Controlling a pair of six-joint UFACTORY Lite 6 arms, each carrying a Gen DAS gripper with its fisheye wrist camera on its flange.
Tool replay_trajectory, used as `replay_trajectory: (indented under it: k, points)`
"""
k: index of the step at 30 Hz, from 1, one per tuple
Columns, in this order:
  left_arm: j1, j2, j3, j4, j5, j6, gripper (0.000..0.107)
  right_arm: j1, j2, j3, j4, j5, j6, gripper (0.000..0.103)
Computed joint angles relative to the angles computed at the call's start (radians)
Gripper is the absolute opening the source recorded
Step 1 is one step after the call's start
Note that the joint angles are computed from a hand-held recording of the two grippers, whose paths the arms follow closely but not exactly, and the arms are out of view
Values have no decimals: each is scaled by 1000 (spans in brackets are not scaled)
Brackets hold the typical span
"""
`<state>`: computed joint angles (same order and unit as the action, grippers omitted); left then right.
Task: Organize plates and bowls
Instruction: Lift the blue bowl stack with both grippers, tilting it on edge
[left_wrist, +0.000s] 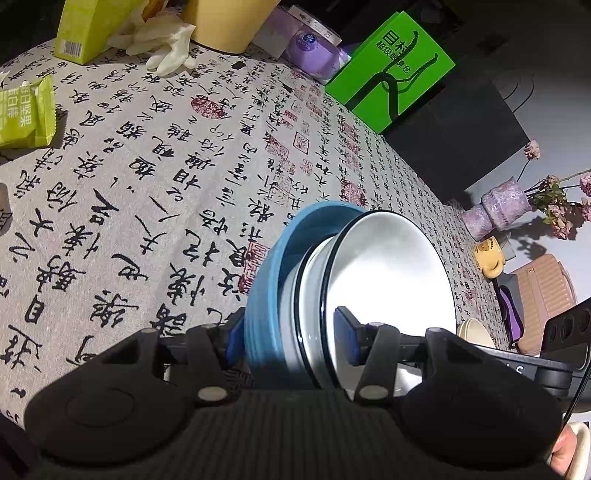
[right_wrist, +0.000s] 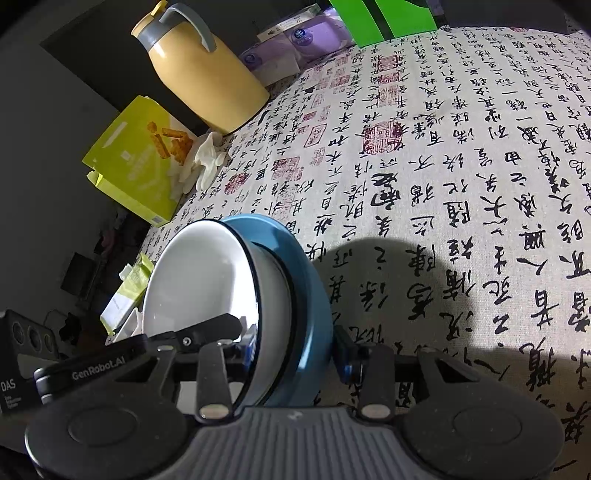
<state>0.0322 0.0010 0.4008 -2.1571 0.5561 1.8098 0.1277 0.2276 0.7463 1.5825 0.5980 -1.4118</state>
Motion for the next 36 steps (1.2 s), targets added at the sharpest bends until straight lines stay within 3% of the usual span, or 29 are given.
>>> replay_trajectory:
  k: [36]
  points:
    - [-176, -85, 9, -127, -86, 3, 50, -138, -166, -91, -107, 56, 47, 39]
